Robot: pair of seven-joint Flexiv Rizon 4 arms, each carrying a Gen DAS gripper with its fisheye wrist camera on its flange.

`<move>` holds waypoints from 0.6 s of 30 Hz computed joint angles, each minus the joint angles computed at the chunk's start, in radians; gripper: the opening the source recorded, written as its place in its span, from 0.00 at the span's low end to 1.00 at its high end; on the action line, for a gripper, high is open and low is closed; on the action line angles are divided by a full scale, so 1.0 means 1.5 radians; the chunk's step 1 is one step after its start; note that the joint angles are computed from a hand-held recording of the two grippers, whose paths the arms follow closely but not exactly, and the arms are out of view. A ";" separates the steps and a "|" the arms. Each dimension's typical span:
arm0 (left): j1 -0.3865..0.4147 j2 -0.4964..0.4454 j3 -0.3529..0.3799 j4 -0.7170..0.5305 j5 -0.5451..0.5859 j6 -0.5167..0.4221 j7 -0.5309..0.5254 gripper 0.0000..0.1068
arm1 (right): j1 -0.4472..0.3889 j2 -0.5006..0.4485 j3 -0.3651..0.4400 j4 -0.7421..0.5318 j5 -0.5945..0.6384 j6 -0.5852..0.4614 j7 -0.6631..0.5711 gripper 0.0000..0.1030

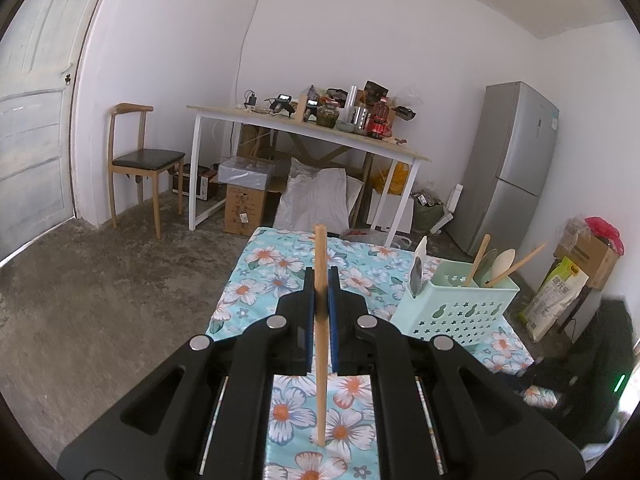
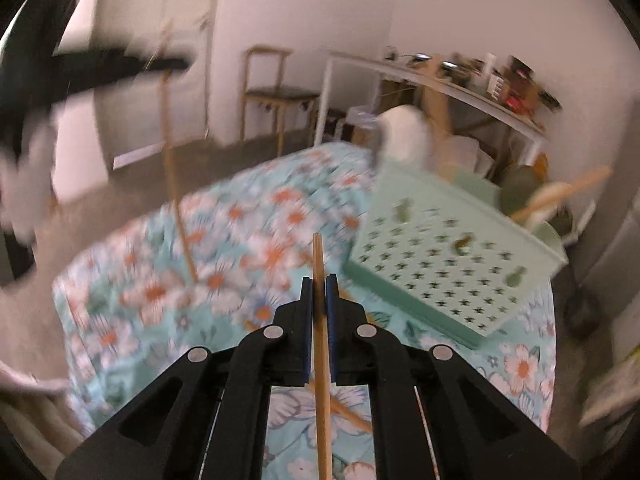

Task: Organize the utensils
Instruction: 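Lift and carry both chopsticks upright toward the green holder with both tools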

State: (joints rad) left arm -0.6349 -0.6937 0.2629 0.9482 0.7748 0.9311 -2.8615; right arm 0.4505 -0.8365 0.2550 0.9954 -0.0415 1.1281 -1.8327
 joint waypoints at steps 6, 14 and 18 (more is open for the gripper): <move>-0.001 -0.015 -0.004 -0.026 -0.009 -0.007 0.011 0.05 | -0.052 0.015 0.038 -0.024 0.085 0.007 0.039 0.06; -0.011 -0.035 -0.003 -0.065 -0.014 -0.012 0.034 0.05 | -0.100 0.031 0.080 -0.023 0.179 0.057 0.057 0.06; -0.011 -0.047 -0.004 -0.090 -0.021 -0.007 0.052 0.05 | -0.106 0.026 0.085 -0.031 0.196 0.066 0.065 0.06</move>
State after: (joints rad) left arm -0.6513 -0.7645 0.2567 0.8137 0.7438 0.9200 -2.7837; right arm 0.2911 -0.7976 0.3817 0.9494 0.2531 1.2271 -1.7357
